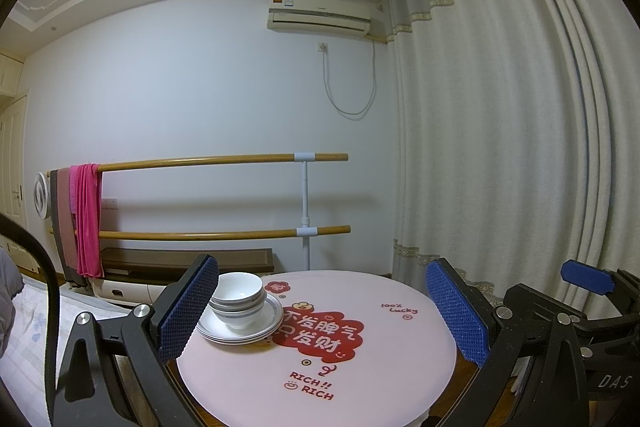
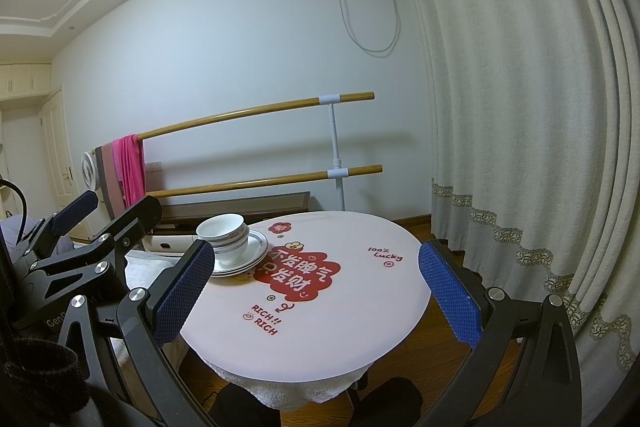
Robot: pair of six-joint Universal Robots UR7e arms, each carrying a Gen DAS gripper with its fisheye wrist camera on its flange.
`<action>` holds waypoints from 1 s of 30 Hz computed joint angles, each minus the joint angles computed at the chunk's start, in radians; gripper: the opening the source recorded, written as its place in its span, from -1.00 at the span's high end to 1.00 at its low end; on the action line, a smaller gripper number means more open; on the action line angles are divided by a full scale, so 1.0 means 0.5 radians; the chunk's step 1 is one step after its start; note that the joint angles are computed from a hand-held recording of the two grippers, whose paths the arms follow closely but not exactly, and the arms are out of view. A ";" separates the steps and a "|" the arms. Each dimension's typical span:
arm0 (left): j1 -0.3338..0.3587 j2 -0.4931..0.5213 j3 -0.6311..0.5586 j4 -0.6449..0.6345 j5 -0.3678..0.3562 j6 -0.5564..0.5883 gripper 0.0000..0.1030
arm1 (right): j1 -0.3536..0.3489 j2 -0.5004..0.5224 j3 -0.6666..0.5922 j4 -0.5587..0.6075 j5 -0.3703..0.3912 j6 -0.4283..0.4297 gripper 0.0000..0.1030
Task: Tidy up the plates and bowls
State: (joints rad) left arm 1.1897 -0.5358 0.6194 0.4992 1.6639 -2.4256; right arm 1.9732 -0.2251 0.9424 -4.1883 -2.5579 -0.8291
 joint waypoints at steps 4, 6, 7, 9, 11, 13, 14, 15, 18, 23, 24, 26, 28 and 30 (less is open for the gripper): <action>0.001 0.000 0.000 -0.001 0.002 0.000 -0.99 | 0.000 0.003 -0.005 0.000 -0.001 -0.001 -1.00; 0.000 0.000 0.001 -0.001 -0.001 0.000 -0.99 | 0.000 -0.001 -0.001 -0.001 0.000 -0.003 -1.00; 0.000 0.000 0.001 -0.001 -0.001 0.000 -0.99 | -0.001 -0.002 0.001 0.000 0.000 -0.001 -1.00; 0.000 0.000 0.000 -0.001 -0.001 0.002 -0.99 | 0.000 -0.003 0.003 0.002 -0.002 0.002 -1.00; 0.001 0.003 -0.007 0.004 0.000 0.002 -0.99 | -0.001 0.003 -0.004 0.003 0.000 0.000 -1.00; 0.000 0.005 -0.010 0.005 -0.002 0.002 -0.99 | -0.001 0.006 -0.007 0.006 0.000 0.003 -1.00; 0.001 0.004 -0.007 0.002 -0.003 0.002 -0.99 | -0.001 0.004 -0.006 0.004 0.000 0.002 -1.00; 0.002 0.005 -0.008 0.002 -0.005 0.003 -0.99 | -0.001 0.009 -0.012 0.006 0.000 0.003 -1.00; 0.000 0.008 -0.008 0.001 -0.014 0.003 -0.99 | -0.001 0.008 -0.007 0.008 -0.001 0.008 -1.00; 0.001 0.016 -0.020 0.009 -0.027 0.007 -0.99 | -0.001 0.017 -0.007 0.017 -0.005 0.026 -1.00; 0.000 0.017 -0.021 0.011 -0.029 0.006 -0.99 | -0.001 0.024 -0.012 0.016 -0.007 0.027 -1.00; -0.002 0.020 -0.028 0.015 -0.031 0.005 -0.99 | 0.000 0.023 -0.011 0.019 -0.008 0.030 -1.00; -0.002 0.018 -0.024 0.016 -0.033 0.006 -0.99 | -0.001 0.023 -0.014 0.017 -0.007 0.026 -1.00; -0.002 0.016 -0.020 0.012 -0.034 0.006 -0.99 | 0.000 0.024 -0.008 0.014 -0.011 0.029 -1.00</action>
State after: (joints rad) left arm 1.1888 -0.5277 0.6094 0.5050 1.6469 -2.4225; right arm 1.9730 -0.2133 0.9383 -4.1812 -2.5632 -0.8144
